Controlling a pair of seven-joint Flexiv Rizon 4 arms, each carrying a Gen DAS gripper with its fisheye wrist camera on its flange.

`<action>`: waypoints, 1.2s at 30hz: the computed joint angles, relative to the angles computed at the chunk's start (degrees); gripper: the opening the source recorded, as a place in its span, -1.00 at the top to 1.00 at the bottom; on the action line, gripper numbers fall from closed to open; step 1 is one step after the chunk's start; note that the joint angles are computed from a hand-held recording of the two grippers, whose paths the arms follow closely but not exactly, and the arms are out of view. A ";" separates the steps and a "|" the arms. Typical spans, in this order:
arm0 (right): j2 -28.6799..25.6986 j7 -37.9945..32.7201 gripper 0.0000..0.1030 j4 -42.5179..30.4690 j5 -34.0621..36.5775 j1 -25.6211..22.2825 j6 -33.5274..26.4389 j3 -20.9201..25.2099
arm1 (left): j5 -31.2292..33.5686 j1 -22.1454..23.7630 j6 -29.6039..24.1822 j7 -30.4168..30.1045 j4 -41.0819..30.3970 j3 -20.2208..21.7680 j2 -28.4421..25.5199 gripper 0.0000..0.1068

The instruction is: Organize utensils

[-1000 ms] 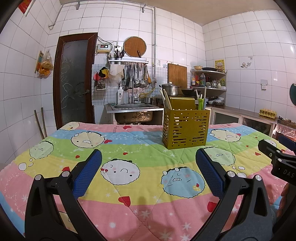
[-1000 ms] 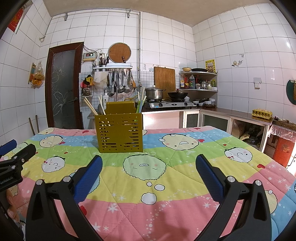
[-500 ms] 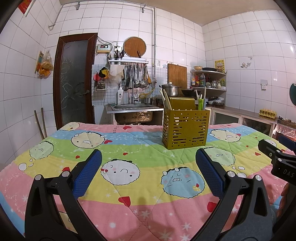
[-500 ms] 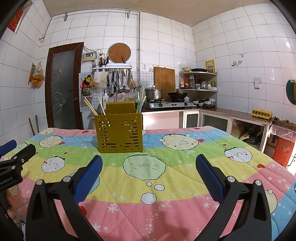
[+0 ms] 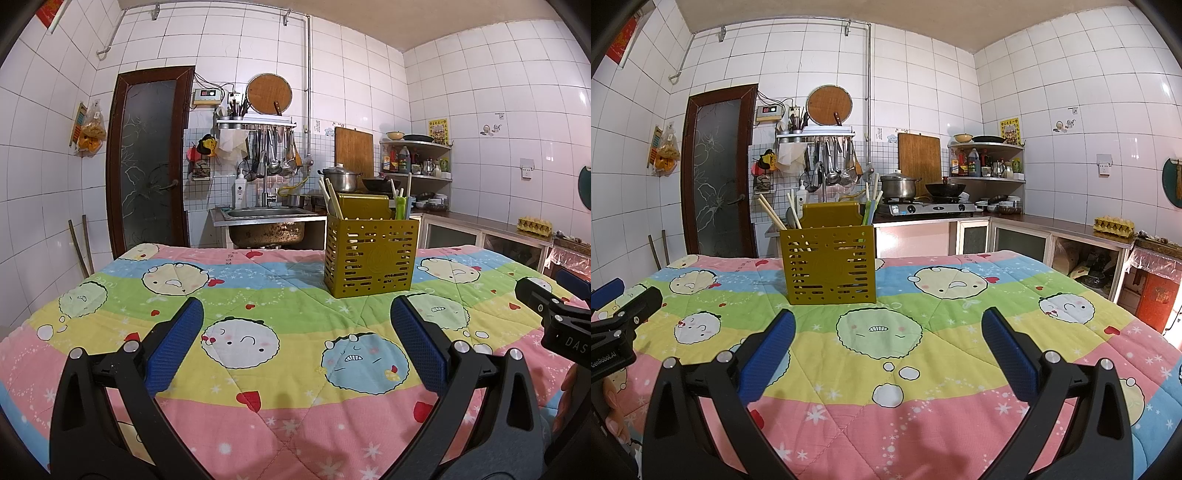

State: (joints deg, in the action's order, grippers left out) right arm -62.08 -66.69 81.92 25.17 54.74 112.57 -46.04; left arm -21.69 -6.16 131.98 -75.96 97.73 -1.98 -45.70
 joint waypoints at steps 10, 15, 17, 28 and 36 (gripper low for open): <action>0.08 0.14 -0.91 0.10 -0.03 -0.08 -0.06 -0.05 | -0.49 -0.29 0.07 0.41 0.01 0.20 0.20 -0.83; -0.10 0.21 -0.91 0.12 0.18 0.16 -0.09 -0.43 | -0.88 -0.50 0.35 0.80 -0.14 0.36 0.04 -0.83; -0.07 0.24 -0.91 0.20 0.20 0.20 -0.07 -0.45 | -0.94 -0.47 0.43 0.80 -0.13 0.28 -0.05 -0.83; -0.15 0.47 -0.91 0.21 0.02 0.32 -0.23 -0.73 | -0.73 -0.45 1.37 1.01 -0.21 0.27 -0.29 -0.83; -0.17 0.69 -0.91 0.30 -0.06 0.41 -0.27 -0.89 | -1.07 -0.50 1.63 1.17 -0.06 0.14 -0.27 -0.83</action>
State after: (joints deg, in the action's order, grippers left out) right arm -62.25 -66.00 82.21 25.11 55.15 112.30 -46.93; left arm -22.76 -6.66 133.61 -74.79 97.67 -1.84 -45.97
